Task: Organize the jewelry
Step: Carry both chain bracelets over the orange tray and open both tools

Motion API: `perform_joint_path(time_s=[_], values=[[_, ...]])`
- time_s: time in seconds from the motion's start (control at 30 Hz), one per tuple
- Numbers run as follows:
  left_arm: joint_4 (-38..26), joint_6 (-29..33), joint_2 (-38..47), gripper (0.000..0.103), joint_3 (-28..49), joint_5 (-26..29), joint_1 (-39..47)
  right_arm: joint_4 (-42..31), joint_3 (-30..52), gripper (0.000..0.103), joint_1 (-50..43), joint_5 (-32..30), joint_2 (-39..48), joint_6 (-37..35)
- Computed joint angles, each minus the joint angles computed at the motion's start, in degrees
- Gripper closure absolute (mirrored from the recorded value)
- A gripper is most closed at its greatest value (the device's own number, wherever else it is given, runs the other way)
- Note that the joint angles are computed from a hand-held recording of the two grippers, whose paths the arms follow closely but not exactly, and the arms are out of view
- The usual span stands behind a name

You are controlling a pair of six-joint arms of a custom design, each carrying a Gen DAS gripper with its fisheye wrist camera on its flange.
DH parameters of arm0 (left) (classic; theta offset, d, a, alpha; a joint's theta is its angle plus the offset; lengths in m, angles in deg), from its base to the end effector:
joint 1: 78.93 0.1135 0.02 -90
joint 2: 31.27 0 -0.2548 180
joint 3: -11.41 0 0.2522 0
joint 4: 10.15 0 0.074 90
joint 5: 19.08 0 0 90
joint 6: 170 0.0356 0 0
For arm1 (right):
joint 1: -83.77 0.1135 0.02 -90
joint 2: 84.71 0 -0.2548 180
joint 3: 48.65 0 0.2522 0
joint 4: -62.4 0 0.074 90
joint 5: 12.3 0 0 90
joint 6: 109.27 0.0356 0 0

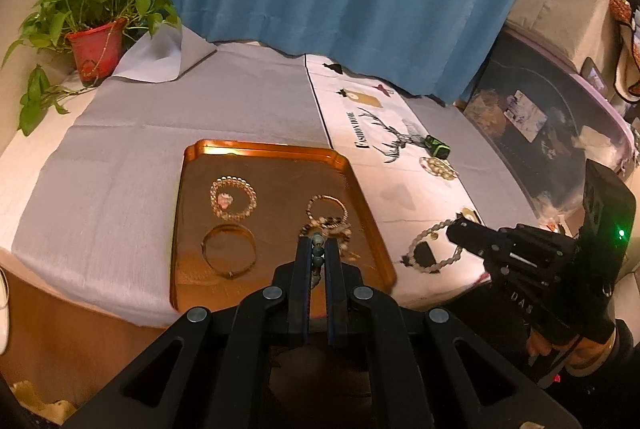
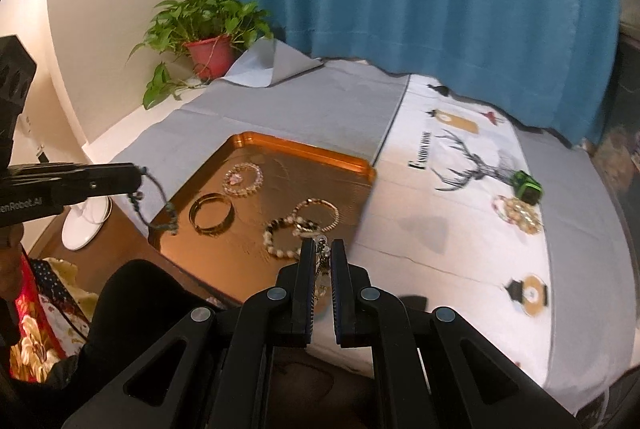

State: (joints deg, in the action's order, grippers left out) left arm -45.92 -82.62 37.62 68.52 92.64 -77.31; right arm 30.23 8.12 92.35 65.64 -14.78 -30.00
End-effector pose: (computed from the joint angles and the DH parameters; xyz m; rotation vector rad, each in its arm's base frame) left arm 0.2477 -0.0062 0.2207 0.0887 2.3717 -0.4621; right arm 0.2507 0.0453 0.2180 -0.4945 2.2989 0.2300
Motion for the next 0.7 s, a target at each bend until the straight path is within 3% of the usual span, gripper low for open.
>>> perform_joint_path(time_s=[0.27, 0.4, 0.47, 0.5, 0.53, 0.6, 0.7], values=[[5.3, 2.2, 14.8, 0.099, 7.5, -0.7, 0.0, 6.0, 4.8, 0.095, 5.5, 1.3, 12.8, 2.5], [8.7, 2.6, 21.2, 0.095, 10.0, -5.2, -1.7, 8.3, 6.7, 0.095, 7.3, 2.9, 18.2, 3.1], [7.9, 3.1, 24.0, 0.064, 11.9, -8.3, -2.6, 9.0, 7.7, 0.091, 7.8, 4.7, 20.6, 3.2], [7.4, 2.8, 25.1, 0.024, 12.7, -11.9, -3.6, 8.1, 8.7, 0.083, 7.9, 5.5, 22.0, 2.8], [7.4, 2.2, 25.5, 0.001, 12.8, -14.5, -4.3, 7.5, 9.1, 0.061, 7.9, 6.2, 22.8, 2.5], [10.9, 1.6, 23.5, 0.0, 9.1, -19.1, -5.3, 7.5, 8.4, 0.029, 8.1, 7.8, 23.7, 2.8], [9.6, 3.0, 21.2, 0.0, 6.3, -20.7, -5.9, 7.7, 5.6, 0.027, 7.9, 8.2, 21.8, 2.2]])
